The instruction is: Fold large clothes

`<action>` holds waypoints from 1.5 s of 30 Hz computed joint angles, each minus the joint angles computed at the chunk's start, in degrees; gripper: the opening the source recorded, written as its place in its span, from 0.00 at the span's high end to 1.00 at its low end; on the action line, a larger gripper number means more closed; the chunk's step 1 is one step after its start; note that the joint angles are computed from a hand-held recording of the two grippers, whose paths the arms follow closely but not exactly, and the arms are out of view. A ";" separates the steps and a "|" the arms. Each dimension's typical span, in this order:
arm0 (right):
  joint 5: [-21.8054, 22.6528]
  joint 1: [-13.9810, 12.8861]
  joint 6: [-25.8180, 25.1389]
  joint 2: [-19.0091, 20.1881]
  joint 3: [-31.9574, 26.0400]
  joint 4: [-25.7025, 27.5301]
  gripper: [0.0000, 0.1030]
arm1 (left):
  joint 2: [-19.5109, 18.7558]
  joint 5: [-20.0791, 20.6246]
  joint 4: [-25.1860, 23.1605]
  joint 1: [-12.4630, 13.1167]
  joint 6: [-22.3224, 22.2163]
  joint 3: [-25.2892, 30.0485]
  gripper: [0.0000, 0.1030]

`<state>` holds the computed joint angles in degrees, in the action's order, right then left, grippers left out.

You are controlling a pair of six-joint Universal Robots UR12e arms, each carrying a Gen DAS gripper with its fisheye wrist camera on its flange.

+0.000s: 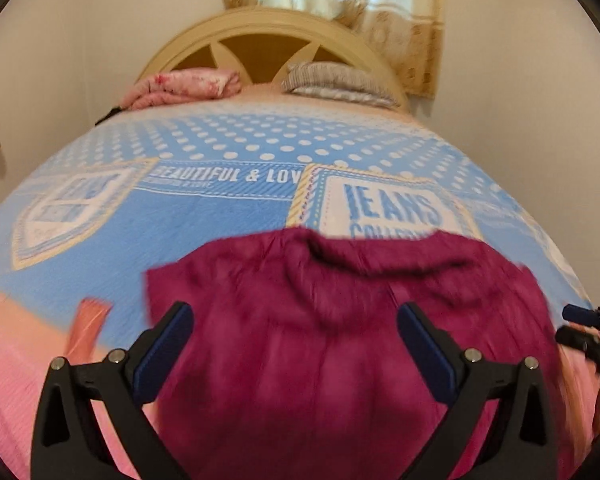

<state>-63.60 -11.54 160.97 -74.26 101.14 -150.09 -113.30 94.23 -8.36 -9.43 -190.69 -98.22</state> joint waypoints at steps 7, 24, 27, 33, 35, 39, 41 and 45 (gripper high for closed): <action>3.62 -7.48 -1.70 -10.90 13.83 2.44 0.30 | 12.25 -0.10 7.17 0.33 6.56 -18.22 0.00; 6.20 -16.77 -4.89 -26.68 30.26 7.02 0.30 | 21.62 -2.67 4.52 0.36 -0.27 -33.80 0.00; 6.35 -17.37 -5.59 -27.67 31.54 7.78 0.30 | 22.02 -4.42 4.19 0.37 -0.42 -34.61 0.00; 9.39 -18.65 -7.46 -29.24 33.75 7.47 0.47 | 22.32 -2.95 3.72 -1.04 0.41 -34.83 0.01; 11.41 -19.30 -7.57 -28.96 33.65 9.49 0.71 | 22.62 -2.80 3.45 -1.16 0.60 -34.94 0.07; 15.86 -20.87 -8.28 -29.26 33.90 12.87 0.88 | 23.61 -1.94 2.50 -1.40 1.95 -35.21 0.33; 16.58 -21.06 -8.90 -29.73 34.14 13.47 0.90 | 24.12 -3.13 2.21 -0.98 2.18 -35.55 0.52; 19.42 -22.03 -10.20 -30.92 34.77 15.38 0.93 | 24.96 -7.38 2.27 -0.15 3.42 -36.30 0.88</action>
